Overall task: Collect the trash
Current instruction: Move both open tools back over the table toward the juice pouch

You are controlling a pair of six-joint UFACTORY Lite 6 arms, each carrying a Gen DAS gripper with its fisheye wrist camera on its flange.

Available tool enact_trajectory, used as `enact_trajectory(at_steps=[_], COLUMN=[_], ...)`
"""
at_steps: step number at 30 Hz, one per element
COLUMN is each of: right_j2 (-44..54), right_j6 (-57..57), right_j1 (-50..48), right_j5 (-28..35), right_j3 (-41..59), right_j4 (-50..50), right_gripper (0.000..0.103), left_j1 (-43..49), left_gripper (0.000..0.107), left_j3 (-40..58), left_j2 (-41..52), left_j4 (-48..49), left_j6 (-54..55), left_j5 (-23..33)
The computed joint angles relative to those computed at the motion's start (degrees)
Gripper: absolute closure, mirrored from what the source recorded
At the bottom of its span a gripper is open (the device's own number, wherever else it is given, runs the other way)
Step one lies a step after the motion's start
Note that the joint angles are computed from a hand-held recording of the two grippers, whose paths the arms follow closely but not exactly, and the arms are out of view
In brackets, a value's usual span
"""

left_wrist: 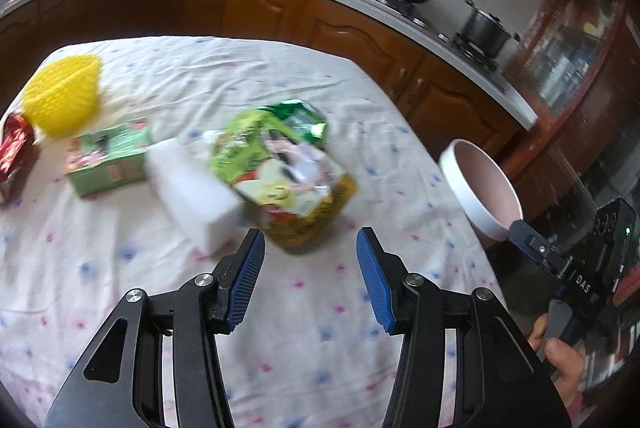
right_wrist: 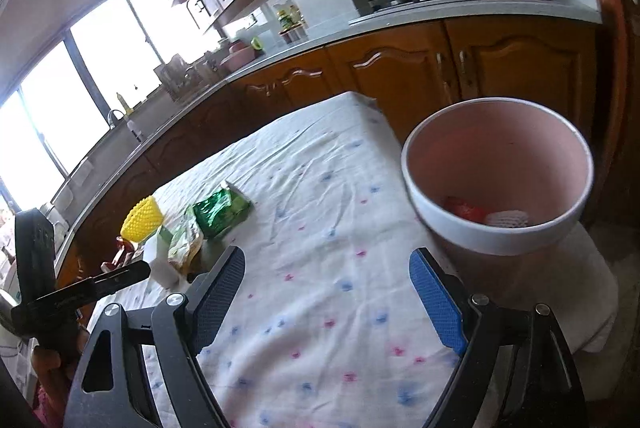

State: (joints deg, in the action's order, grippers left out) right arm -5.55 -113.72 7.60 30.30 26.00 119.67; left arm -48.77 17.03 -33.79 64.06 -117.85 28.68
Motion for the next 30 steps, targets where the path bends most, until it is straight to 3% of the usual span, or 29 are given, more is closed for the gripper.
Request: enact_trajectory(at_steps=[7, 12, 14, 22, 28, 30], right_j2=[2.67, 5.87, 7.43, 14.45, 24.38, 28.25], right_j6=[-2.12, -2.39, -2.30, -0.14, 7.42, 9.89], right_j1=[6.71, 10.75, 12.37, 17.63, 19.60, 21.10], right_j5=[-1.16, -1.17, -1.34, -0.71, 0.85, 0.78], right_j3=[2.05, 5.01, 6.72, 14.41, 24.87, 29.34], right_j4=[4.59, 6.41, 6.91, 5.80, -0.69, -2.93], right_gripper=[0.017, 0.017, 0.017, 0.018, 0.036, 0.038], left_j1=[4.66, 12.48, 14.82, 21.69, 27.35, 29.34], left_gripper=[0.053, 0.053, 0.046, 0.044, 0.044, 0.044], left_j3=[-6.29, -9.41, -9.88, -8.78, -6.78, -6.27], left_j2=[-11.41, -15.77, -16.73, -13.86, -9.34, -8.08], left_j4=[-6.89, -13.44, -15.76, -18.83, -23.76, -26.07], left_j6=[7.20, 15.88, 19.02, 25.87, 33.69, 36.95], left_j5=[3.04, -1.07, -2.41, -7.91, -12.62, -13.99])
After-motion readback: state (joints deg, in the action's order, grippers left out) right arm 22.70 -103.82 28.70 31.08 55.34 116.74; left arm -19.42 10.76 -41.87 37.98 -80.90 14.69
